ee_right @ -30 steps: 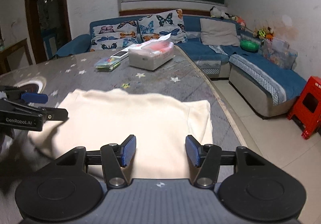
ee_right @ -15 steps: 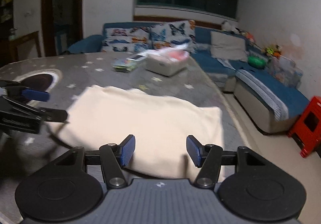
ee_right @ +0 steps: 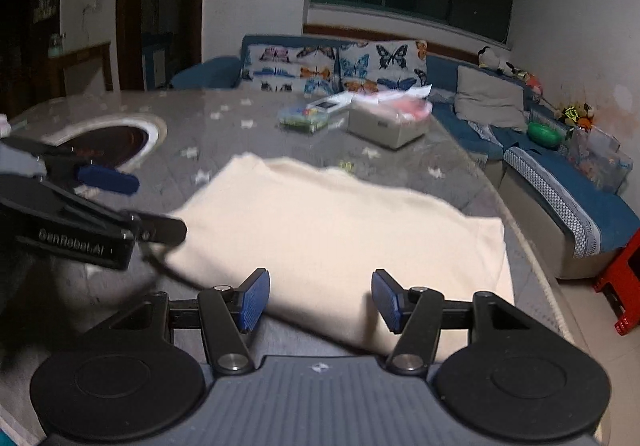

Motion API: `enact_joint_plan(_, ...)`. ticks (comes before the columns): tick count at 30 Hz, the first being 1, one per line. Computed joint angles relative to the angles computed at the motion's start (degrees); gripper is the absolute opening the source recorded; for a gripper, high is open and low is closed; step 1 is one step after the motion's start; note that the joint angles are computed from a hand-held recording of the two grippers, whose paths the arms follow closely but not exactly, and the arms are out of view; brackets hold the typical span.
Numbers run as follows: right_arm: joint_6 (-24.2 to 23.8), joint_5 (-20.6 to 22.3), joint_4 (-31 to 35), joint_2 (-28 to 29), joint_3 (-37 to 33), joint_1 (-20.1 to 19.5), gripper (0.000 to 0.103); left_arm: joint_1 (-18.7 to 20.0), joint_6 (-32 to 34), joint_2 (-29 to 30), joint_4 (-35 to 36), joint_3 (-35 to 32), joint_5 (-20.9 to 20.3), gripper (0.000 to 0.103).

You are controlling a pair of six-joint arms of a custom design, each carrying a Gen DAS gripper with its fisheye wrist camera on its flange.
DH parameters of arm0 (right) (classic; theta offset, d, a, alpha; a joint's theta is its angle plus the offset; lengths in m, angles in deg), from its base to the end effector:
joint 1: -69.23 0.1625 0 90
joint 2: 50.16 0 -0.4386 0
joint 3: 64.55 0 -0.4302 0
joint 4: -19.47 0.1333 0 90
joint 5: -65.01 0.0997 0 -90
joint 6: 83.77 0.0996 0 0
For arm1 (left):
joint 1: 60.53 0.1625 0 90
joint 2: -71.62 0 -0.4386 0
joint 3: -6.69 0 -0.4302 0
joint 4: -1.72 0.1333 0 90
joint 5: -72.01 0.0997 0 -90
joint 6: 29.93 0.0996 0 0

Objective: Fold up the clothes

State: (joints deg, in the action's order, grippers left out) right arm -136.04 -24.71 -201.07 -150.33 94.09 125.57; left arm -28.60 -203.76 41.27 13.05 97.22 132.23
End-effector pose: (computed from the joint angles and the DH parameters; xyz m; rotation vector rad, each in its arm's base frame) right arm -0.0399 -0.3014 0.2917 0.3344 -2.0187 1.0927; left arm -0.3491 -0.4329 -0.1027 1.3490 2.3706 -0.7159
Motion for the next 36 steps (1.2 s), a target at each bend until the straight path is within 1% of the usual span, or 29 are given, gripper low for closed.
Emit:
enact_joint_plan(3,1.2,-0.3,-0.9,1.0,-1.0,0.5,0.058,-0.2,-0.7,0.4,0.2,-0.8,-0.1,0.08)
enact_joint_plan(7,3.0,-1.0,3.0,1.0,-2.0,-0.7,0.058,0.0,-1.8,1.9,2.2,-2.6,-0.5,0.08)
enact_joint_plan(11,3.7,1.5,6.3,-2.6,-1.8,-2.0,0.058,0.5,-2.8,2.4,3.5,-3.3,-0.3,0.08)
enact_joint_plan(14,4.2,1.6,7.8,-4.0,-3.0,-2.2,0.058,0.5,-2.8,2.3,3.3,-3.2,-0.4,0.08)
enact_joint_plan(17,6.6,1.3,9.5,-4.2,-5.9,-2.9,0.058,0.6,-3.1,2.5,3.6,-3.4,-0.4,0.08)
enact_joint_plan(20,9.3,-0.1,9.5,-2.6,-8.8,-4.0,0.058,0.7,-3.2,2.7,3.8,-3.5,-0.3,0.08)
enact_joint_plan(24,13.2,-1.0,13.2,-2.3,-11.3,-6.2,0.054,0.9,-3.2,2.7,4.2,-3.8,0.0,0.08)
enact_joint_plan(26,14.3,0.1,13.8,-2.8,-11.3,-6.9,0.053,1.0,-3.3,2.7,4.3,-3.9,0.1,0.08)
enact_joint_plan(27,14.3,0.3,13.1,-2.7,-11.4,-6.5,0.052,1.0,-3.3,2.8,4.4,-3.9,0.2,0.08)
enact_joint_plan(28,14.4,0.4,12.7,-2.5,-11.5,-6.2,0.051,1.0,-3.3,2.8,4.4,-4.0,0.2,0.08)
enact_joint_plan(30,15.2,0.1,12.6,-1.6,-12.5,-4.9,0.044,1.1,-3.4,2.9,4.4,-4.1,0.2,0.08)
enact_joint_plan(32,16.1,-0.5,12.4,-0.2,-13.8,-3.6,0.033,1.1,-3.5,2.9,4.5,-4.1,0.3,0.081)
enact_joint_plan(33,16.6,-0.9,12.5,0.7,-14.6,-3.1,0.03,1.1,-3.6,3.0,4.6,-4.2,0.3,0.081)
enact_joint_plan(35,17.4,-1.6,12.7,2.5,-16.0,-2.1,0.017,1.2,-3.7,3.0,4.7,-4.2,0.4,0.081)
enact_joint_plan(36,17.6,-2.2,12.7,3.5,-16.7,-1.7,0.016,1.2,-3.7,3.0,4.7,-4.2,0.4,0.081)
